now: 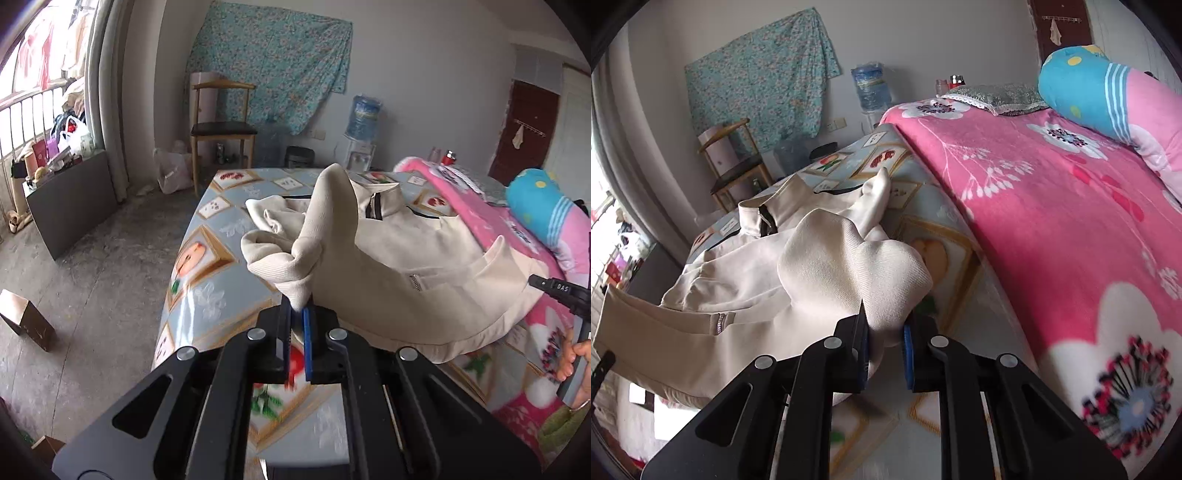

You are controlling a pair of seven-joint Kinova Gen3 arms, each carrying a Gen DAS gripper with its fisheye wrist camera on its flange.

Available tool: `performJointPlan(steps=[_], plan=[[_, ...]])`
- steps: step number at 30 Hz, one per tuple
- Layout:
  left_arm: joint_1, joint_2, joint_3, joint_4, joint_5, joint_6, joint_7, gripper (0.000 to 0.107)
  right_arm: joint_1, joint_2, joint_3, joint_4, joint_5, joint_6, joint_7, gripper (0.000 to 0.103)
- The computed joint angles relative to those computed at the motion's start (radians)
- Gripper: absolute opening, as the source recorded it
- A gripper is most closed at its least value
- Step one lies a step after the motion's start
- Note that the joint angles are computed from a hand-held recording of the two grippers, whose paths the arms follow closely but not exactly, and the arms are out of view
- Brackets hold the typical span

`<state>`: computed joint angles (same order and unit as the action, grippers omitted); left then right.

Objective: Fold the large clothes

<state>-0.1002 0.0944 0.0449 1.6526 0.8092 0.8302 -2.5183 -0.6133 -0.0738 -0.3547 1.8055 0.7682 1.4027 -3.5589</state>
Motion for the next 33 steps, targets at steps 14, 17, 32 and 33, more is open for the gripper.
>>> performJointPlan(steps=[14, 17, 32, 33], plan=[[-0.122, 0.11, -0.03, -0.063, -0.211, 0.104, 0.241, 0.026, 0.431, -0.232, -0.265, 0.181, -0.325, -0.175, 0.018, 0.052], [-0.129, 0.103, -0.007, -0.074, -0.173, 0.116, 0.183, 0.029, 0.57, -0.229, -0.378, 0.112, -0.311, -0.123, 0.09, 0.055], [0.191, 0.177, 0.087, -0.096, -0.436, 0.078, 0.196, 0.051, 0.323, 0.216, -0.148, -0.157, -0.323, -0.438, 0.697, 0.067], [0.189, 0.17, 0.095, -0.082, -0.441, 0.056, 0.189, 0.049, 0.282, 0.228, -0.103, -0.167, -0.333, -0.425, 0.719, 0.065]])
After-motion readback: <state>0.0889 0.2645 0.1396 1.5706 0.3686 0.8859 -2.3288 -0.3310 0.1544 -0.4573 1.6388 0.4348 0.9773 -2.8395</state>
